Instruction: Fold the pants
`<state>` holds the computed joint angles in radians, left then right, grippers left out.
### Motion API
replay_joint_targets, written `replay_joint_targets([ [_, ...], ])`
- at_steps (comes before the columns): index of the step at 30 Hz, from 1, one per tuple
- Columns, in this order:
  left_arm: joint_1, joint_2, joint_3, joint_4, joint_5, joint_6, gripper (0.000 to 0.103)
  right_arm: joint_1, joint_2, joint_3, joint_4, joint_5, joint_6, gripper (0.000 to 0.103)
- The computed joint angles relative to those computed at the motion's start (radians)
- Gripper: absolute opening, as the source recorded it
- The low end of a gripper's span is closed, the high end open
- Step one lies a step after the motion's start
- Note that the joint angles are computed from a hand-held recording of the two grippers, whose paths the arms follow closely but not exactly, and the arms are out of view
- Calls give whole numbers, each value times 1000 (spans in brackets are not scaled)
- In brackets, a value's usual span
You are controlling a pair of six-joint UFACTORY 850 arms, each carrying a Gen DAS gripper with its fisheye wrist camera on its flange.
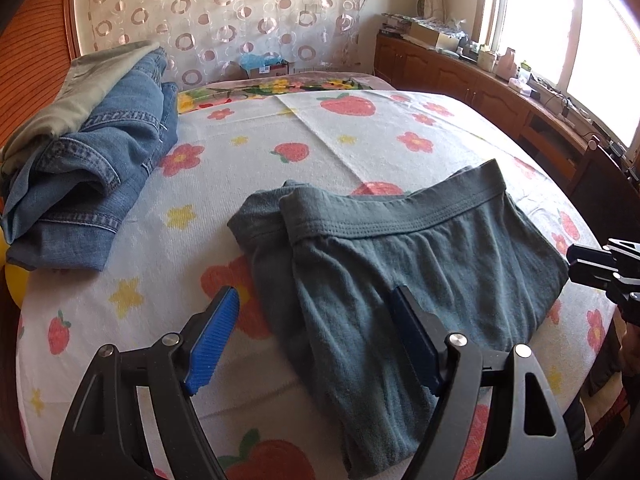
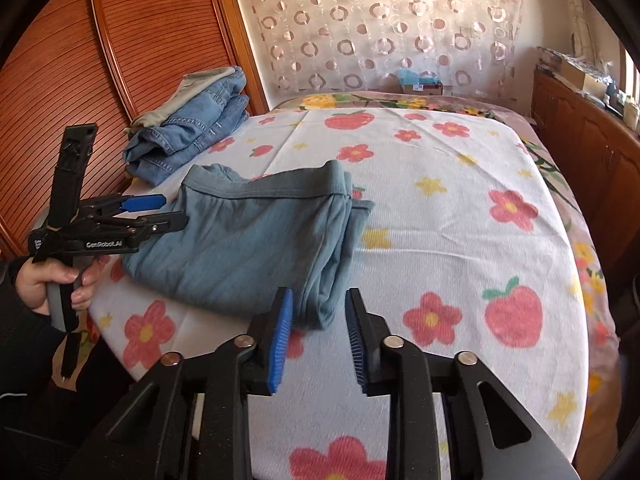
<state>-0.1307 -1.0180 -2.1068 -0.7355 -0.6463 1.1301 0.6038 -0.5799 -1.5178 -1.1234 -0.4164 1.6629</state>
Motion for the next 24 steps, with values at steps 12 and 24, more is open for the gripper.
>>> replay_joint_targets([
  [12, 9, -13, -7, -40, -20, 20, 79, 7, -6, -15, 87, -33, -112, 1],
  [24, 12, -15, -8, -56, -26, 32, 79, 16, 13, 6, -1, -70, 11, 0],
])
